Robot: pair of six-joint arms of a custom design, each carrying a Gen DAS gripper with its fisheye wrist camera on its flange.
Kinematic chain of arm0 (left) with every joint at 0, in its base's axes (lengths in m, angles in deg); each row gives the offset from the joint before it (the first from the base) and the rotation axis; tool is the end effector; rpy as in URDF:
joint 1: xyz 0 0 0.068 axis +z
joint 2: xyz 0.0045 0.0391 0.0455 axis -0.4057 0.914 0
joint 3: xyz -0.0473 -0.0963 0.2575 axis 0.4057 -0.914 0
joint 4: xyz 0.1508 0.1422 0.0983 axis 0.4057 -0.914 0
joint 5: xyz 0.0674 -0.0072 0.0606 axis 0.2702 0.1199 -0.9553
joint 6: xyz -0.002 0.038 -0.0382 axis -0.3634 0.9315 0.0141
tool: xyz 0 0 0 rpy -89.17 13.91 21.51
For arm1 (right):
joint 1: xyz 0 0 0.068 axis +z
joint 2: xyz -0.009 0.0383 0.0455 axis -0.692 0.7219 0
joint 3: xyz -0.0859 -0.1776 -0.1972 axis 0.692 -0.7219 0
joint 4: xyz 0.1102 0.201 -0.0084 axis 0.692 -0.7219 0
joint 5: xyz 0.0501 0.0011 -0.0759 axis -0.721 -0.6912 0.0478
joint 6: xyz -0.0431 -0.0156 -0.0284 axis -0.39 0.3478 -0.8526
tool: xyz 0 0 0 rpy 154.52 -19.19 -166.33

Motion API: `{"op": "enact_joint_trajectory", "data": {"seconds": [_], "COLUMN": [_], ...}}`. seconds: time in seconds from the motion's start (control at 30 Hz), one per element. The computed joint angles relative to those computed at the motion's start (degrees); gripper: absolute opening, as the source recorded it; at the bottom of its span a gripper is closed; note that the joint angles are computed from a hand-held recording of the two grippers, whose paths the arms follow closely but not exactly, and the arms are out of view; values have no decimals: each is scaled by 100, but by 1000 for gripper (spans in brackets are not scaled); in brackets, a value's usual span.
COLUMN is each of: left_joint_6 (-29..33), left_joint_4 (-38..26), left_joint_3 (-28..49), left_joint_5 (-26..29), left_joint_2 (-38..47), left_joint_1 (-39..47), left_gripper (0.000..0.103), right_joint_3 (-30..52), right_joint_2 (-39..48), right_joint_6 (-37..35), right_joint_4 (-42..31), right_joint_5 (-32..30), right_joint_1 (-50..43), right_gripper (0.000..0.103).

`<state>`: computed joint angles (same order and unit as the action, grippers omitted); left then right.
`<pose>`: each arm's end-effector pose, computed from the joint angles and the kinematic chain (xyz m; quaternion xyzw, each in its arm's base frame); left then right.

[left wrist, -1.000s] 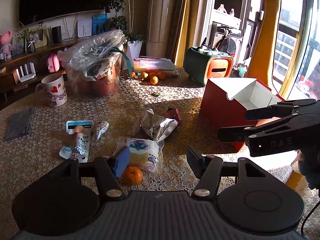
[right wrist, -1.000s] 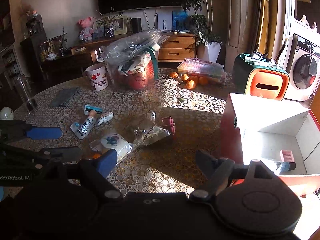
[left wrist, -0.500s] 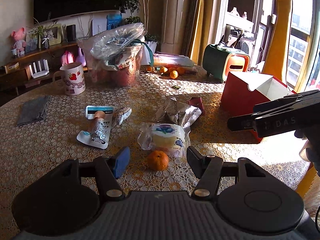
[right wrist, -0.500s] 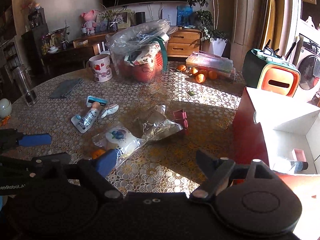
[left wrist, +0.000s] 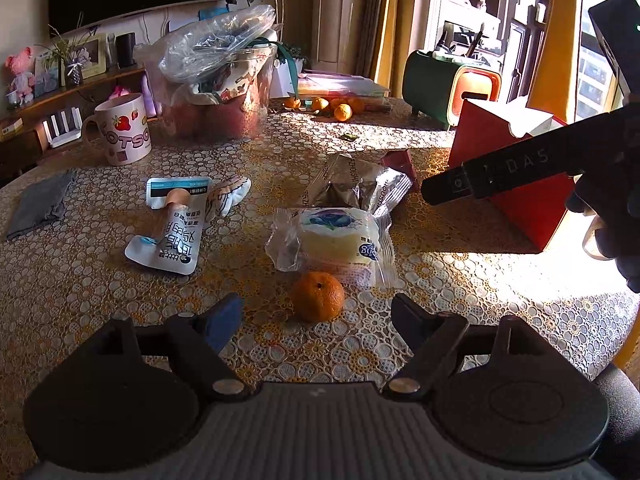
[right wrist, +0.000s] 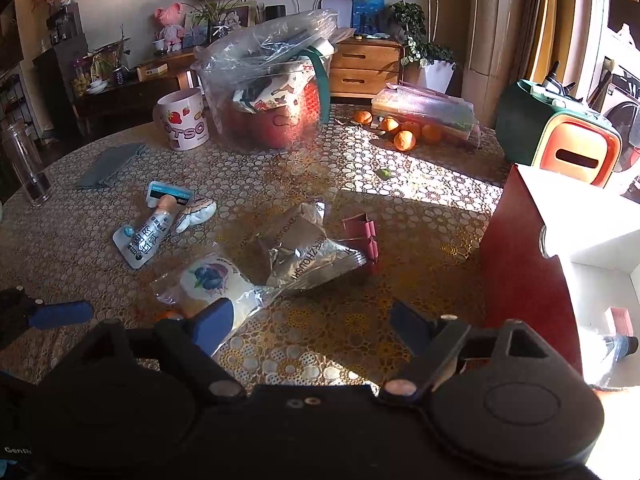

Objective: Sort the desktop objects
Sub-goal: 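Grasp the orange with the left tool while the right tool grasps the foil snack bag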

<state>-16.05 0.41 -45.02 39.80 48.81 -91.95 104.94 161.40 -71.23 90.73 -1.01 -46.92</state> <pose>0.1246 -0.2387 0.0482 -0.1033 0.9043 0.0228 0.4136 0.3012 0.0027 0.0838 -0.3455 0.8605 0.1613 0.3379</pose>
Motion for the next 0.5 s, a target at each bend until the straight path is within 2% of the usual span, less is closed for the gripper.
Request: {"op": "enact_joint_trajectory", "data": {"seconds": [0.07,0.23,0.37,0.5], "left_joint_6": [168,447,589,719], "left_joint_4": [289,840,1080,1264], "left_joint_3": [-59,-128,-135,-134], "left_joint_5": [97,281,370,426], "left_joint_2": [109,377,523,631], "left_joint_1": [95,327,492,602], "left_gripper": [82,85,85,85], "right_joint_3": [150,643,830,1013], "right_joint_2": [159,560,776,924], "right_joint_6": [96,329,465,420], "right_joint_4": [91,179,422,357], "right_joint_5": [97,312,480,449], "right_joint_1": [127,482,749,971], "right_gripper": [90,90,90,90]}}
